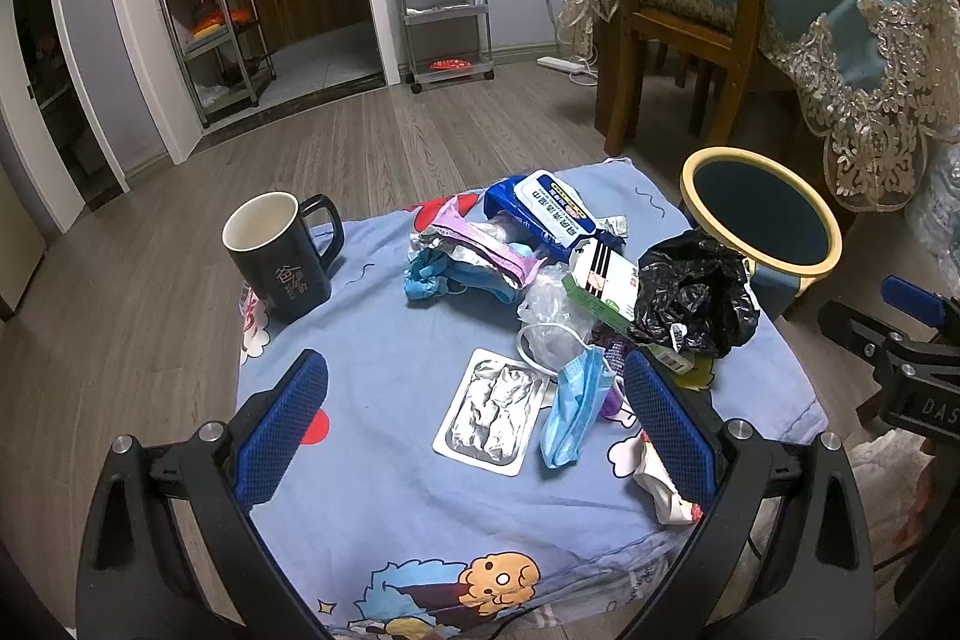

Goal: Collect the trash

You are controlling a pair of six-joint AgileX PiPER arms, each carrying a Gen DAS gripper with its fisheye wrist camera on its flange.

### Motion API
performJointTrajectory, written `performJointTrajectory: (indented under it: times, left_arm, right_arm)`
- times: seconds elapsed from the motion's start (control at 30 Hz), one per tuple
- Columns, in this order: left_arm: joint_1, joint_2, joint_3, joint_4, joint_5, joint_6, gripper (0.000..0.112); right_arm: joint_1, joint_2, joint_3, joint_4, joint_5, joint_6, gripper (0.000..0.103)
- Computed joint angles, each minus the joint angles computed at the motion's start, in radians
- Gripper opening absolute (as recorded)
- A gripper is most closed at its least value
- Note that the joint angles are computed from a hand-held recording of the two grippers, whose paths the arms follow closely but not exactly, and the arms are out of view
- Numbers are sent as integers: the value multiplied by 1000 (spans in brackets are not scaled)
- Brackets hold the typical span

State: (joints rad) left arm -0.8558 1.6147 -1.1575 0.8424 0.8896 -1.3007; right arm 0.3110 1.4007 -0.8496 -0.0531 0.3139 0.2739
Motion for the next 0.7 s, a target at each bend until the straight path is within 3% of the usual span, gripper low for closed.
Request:
performJointTrajectory:
  times: [0.7]
  left_arm:
    - [-3, 9, -13, -5, 7, 4, 97]
  right_arm:
    - [-8, 6, -3, 6, 7, -2, 99]
